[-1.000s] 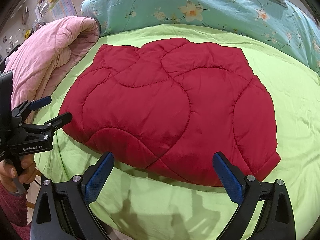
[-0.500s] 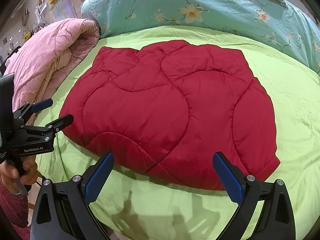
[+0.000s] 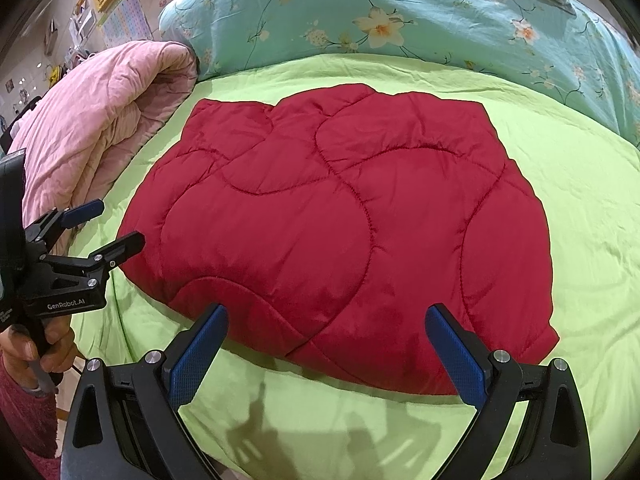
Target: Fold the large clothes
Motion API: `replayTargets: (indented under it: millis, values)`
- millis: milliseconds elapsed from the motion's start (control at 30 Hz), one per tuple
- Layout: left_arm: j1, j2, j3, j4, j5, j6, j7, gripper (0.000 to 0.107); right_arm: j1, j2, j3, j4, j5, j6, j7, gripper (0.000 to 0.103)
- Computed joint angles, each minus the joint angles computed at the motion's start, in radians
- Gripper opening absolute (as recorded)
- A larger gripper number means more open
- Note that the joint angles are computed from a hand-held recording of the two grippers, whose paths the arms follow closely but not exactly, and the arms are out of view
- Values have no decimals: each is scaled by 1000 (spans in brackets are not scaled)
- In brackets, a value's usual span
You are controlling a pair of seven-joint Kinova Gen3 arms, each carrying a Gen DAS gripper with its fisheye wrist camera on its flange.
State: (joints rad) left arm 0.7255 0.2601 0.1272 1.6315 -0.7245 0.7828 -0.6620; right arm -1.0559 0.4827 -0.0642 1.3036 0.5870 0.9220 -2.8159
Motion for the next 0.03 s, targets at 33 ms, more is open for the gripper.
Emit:
replayTargets:
  millis: [33]
  values:
    - [-5,1,2,-2,8,-2,-5,102,4,1,-1,-2,-3,0,4,100]
